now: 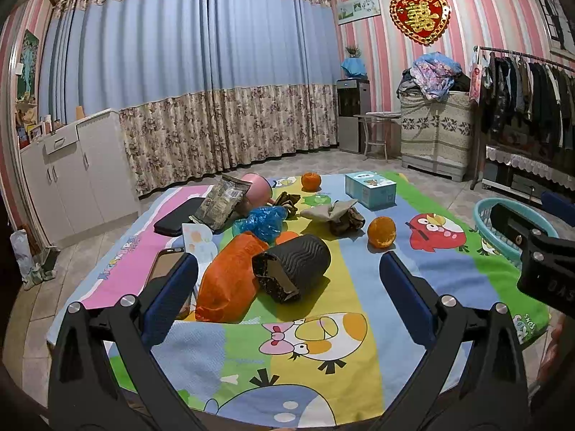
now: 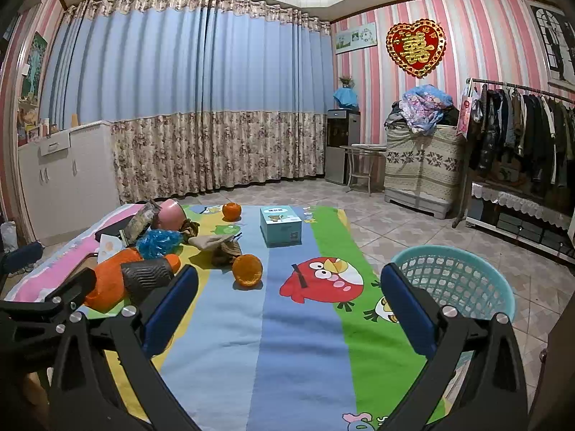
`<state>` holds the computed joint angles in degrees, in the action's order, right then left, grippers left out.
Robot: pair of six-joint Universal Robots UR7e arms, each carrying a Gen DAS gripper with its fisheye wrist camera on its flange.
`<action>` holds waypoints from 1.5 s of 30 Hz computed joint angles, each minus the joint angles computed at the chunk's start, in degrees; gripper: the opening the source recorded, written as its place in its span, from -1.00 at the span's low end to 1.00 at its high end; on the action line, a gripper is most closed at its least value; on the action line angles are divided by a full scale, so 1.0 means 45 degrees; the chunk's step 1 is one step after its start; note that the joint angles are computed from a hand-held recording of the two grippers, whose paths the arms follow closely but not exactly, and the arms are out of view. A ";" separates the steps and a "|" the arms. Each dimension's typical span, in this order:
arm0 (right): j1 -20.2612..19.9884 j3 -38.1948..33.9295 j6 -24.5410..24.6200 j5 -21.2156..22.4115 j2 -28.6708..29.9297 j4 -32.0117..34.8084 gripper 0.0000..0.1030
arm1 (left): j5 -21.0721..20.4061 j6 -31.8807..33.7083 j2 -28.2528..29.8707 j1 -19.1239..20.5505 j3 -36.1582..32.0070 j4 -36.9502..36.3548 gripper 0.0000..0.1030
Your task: Collect trash
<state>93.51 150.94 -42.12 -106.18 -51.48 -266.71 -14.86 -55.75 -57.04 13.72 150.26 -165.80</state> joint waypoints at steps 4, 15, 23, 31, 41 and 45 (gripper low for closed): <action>-0.0174 0.0081 -0.0001 0.0171 -0.0012 -0.0133 0.92 | 0.0005 0.0189 0.0128 0.0035 -0.0002 -0.0297 0.90; -0.0259 0.0106 -0.0025 0.0261 -0.0023 -0.0207 0.92 | 0.0128 0.0803 0.0647 0.0109 0.0165 -0.1745 0.90; -0.0246 0.0070 0.0012 0.0240 0.0054 -0.0162 0.92 | 0.0107 0.0922 0.0607 0.0128 0.0284 -0.2061 0.90; -0.0260 0.0056 -0.0015 0.0253 0.0139 -0.0214 0.92 | 0.0075 0.0942 0.0552 0.0101 0.0337 -0.2125 0.90; -0.0366 0.0088 -0.0044 0.0351 0.0149 -0.0210 0.92 | 0.0022 0.0885 0.0435 0.0012 0.0397 -0.1974 0.90; -0.0362 0.0053 -0.0075 0.0347 0.0250 -0.0303 0.93 | 0.0017 0.0890 0.0435 0.0008 0.0405 -0.2006 0.90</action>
<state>91.88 151.18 -42.46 -104.62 -50.36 -268.07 -14.79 -51.74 -55.09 13.75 152.08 -174.82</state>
